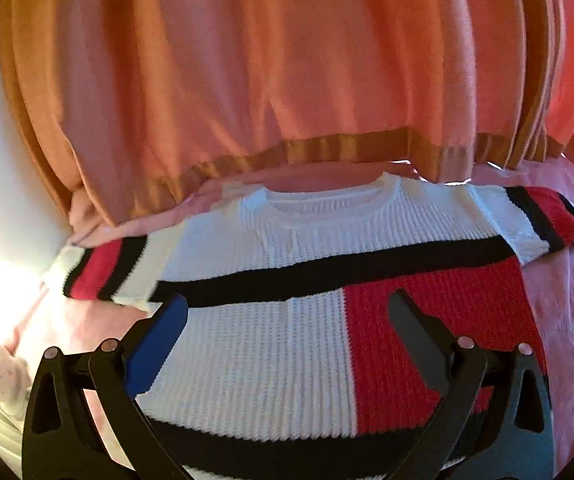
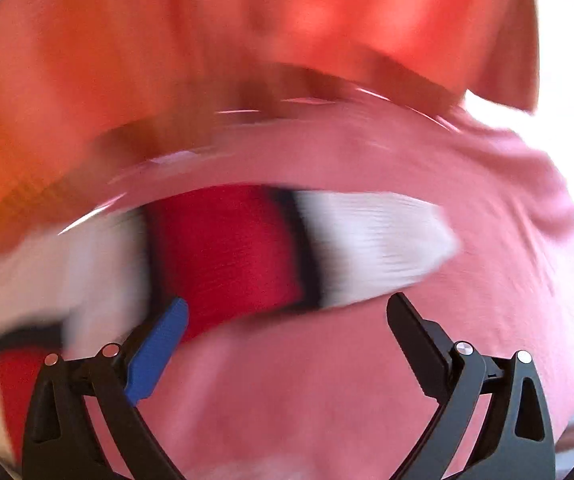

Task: Fold small clothes
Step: 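Grasp the white sleeve cuff with the right gripper and lift it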

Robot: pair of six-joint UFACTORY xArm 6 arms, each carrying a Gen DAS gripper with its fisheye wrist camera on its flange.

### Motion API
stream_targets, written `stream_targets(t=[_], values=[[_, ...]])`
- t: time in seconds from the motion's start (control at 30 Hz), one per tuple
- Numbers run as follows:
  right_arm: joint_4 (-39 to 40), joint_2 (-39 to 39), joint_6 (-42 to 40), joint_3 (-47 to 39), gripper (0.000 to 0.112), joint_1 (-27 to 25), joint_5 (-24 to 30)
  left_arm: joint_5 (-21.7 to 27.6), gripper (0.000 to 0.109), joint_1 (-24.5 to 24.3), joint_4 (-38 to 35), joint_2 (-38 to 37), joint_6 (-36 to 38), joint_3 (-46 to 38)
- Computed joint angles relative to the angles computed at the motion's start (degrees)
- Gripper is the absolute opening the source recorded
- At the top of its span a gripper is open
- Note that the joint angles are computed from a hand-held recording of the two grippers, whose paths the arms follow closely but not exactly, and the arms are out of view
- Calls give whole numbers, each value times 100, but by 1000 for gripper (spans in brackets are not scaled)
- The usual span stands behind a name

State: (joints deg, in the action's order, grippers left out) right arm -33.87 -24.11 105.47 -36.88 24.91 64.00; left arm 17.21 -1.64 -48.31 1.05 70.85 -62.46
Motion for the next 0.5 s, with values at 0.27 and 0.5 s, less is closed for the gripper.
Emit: stream_targets(t=[0.27, 0.5], values=[[-212, -866, 163, 1619, 67, -1222, -1055, 523, 98, 34, 1457, 556, -1453, -361], [-1119, -874, 533, 1089, 11, -944, -1722, 680, 98, 169, 1567, 666, -1663, -542]])
